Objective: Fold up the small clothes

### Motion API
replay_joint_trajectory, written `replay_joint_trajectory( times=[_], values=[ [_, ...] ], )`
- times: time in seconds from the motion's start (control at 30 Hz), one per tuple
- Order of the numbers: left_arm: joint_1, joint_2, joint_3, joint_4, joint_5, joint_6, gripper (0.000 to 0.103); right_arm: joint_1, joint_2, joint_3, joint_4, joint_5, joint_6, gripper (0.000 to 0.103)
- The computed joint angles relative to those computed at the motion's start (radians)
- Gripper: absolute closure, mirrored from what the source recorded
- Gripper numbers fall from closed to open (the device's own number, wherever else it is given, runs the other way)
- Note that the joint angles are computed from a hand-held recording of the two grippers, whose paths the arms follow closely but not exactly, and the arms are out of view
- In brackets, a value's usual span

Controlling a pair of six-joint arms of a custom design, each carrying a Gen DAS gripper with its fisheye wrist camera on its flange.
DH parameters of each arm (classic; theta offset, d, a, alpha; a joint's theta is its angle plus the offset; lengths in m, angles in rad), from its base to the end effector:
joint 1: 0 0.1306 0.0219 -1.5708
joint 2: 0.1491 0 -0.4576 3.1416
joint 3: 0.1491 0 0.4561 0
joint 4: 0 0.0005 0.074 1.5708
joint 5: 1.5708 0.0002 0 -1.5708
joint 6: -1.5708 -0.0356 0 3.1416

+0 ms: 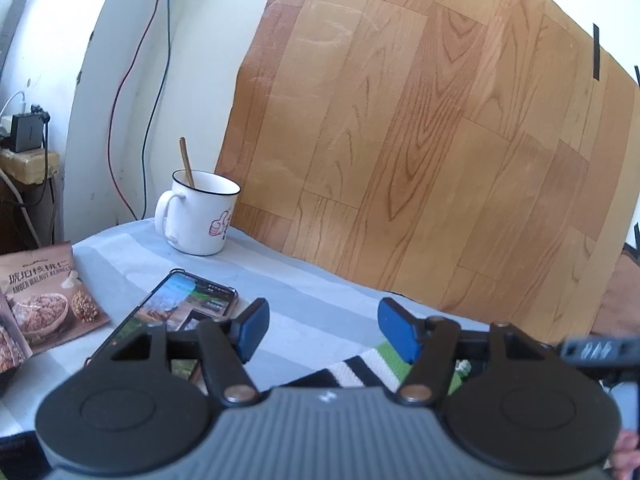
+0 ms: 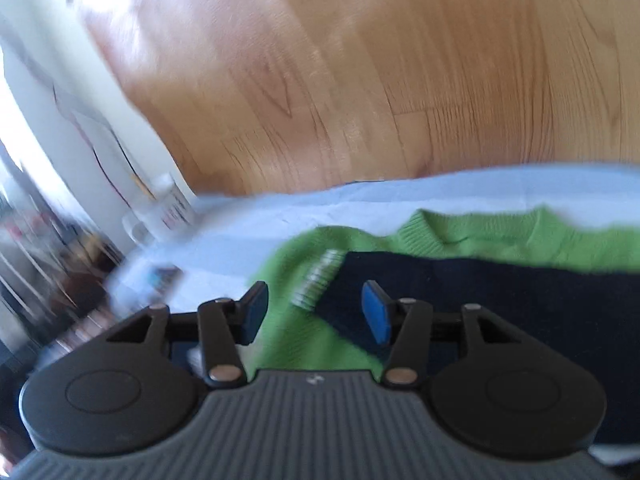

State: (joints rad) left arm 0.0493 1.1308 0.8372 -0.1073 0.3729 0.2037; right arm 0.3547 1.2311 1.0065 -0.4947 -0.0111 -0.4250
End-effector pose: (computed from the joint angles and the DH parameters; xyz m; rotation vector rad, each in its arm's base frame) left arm 0.4260 0.0075 0.3950 -0.0043 1.9719 -0.4680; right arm 0.4334 0.1604 0.4060 0.0759 2.3242 0.4127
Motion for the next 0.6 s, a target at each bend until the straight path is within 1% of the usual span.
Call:
replay_joint_trajectory(
  times=[0.07, 0.1, 0.17, 0.2, 0.23, 0.27, 0.3, 0.37, 0.4, 0.47, 0.5, 0.53, 0.57, 0.6],
  values=[
    [0.007, 0.006, 0.005, -0.006, 0.013, 0.013, 0.041, 0.006, 0.020, 0.004, -0.020, 0.015, 0.035, 0.048],
    [0.010, 0.009, 0.008, -0.010, 0.021, 0.018, 0.041, 0.006, 0.030, 0.002, -0.016, 0.011, 0.038, 0.048],
    [0.014, 0.011, 0.010, -0.011, 0.026, 0.023, 0.041, 0.016, 0.052, -0.004, 0.016, 0.023, 0.051, 0.050],
    [0.017, 0.012, 0.010, -0.008, 0.026, 0.026, 0.041, 0.021, 0.059, -0.008, 0.031, 0.037, 0.067, 0.059],
    [0.017, 0.014, 0.010, -0.005, 0.022, 0.028, 0.041, 0.029, 0.072, -0.007, 0.035, 0.058, 0.081, 0.072],
    [0.019, 0.017, 0.012, -0.007, 0.019, 0.031, 0.041, 0.038, 0.078, -0.009, 0.043, 0.093, 0.088, 0.089],
    [0.022, 0.020, 0.015, -0.010, 0.017, 0.037, 0.041, 0.037, 0.071, -0.010, 0.037, 0.100, 0.090, 0.092],
    [0.033, 0.026, 0.021, -0.012, 0.019, 0.060, 0.042, 0.035, 0.054, -0.009, 0.018, 0.093, 0.085, 0.093],
    [0.042, 0.027, 0.022, -0.008, 0.025, 0.076, 0.044, 0.041, 0.041, -0.013, 0.012, 0.109, 0.105, 0.093],
    [0.063, 0.029, 0.022, 0.007, 0.048, 0.115, 0.044, 0.065, 0.025, -0.019, -0.007, 0.174, 0.163, 0.092],
    [0.072, 0.031, 0.021, 0.014, 0.065, 0.133, 0.044, 0.075, 0.030, -0.015, -0.029, 0.188, 0.182, 0.090],
    [0.079, 0.032, 0.021, 0.019, 0.080, 0.143, 0.044, 0.077, 0.040, -0.006, -0.065, 0.176, 0.186, 0.088],
    [0.084, 0.031, 0.021, 0.025, 0.087, 0.146, 0.044, 0.084, 0.037, -0.013, -0.054, 0.186, 0.199, 0.080],
    [0.089, 0.028, 0.017, 0.032, 0.091, 0.148, 0.044, 0.092, 0.037, -0.005, -0.073, 0.202, 0.210, 0.066]
  ],
)
